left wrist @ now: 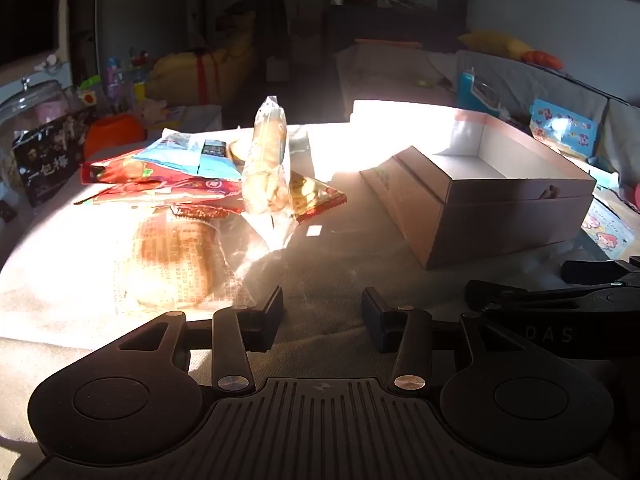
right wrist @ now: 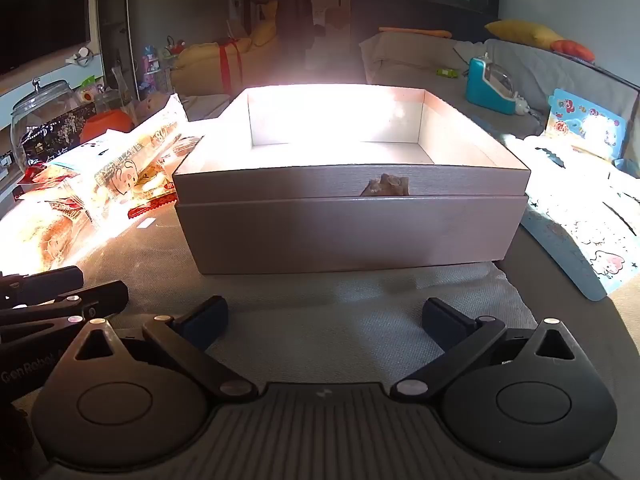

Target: Organize snacks

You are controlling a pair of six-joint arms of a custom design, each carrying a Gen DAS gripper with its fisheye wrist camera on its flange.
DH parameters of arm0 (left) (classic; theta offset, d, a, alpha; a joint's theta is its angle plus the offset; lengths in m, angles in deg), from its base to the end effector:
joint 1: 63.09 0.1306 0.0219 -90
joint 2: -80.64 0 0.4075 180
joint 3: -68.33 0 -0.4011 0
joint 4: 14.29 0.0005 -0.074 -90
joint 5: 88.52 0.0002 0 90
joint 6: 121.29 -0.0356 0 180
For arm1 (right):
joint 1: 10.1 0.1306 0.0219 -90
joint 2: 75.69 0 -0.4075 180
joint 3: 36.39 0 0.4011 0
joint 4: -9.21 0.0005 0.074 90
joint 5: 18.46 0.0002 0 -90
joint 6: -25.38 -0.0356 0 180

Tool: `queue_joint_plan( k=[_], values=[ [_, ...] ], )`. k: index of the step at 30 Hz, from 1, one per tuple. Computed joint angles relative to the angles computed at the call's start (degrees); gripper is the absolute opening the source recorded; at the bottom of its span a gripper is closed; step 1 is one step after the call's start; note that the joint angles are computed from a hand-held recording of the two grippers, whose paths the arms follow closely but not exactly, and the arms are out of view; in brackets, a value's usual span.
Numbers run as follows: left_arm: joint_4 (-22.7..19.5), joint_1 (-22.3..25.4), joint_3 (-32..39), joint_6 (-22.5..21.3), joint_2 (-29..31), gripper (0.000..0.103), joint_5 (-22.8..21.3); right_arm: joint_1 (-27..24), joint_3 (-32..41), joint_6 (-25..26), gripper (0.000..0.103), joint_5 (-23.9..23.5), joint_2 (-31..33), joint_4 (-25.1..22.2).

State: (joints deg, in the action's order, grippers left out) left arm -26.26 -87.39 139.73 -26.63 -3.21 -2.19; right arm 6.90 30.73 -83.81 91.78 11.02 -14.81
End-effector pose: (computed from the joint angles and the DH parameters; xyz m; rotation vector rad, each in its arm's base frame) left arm 0.4724 -0.2113 0.3022 0.3431 2.1914 -0.2094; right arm 0.4379 0.1205 0.3287 0.2169 2.2656 -0.0830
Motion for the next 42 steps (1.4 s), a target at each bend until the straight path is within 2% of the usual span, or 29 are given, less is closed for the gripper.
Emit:
queue_joint_plan(
  k=[42],
  values=[
    [0.07, 0.03, 0.01, 0.69, 0.00, 0.048, 0.55, -0.03, -0.10, 0.04, 0.103, -0.02, -0.21, -0.19]
  ],
)
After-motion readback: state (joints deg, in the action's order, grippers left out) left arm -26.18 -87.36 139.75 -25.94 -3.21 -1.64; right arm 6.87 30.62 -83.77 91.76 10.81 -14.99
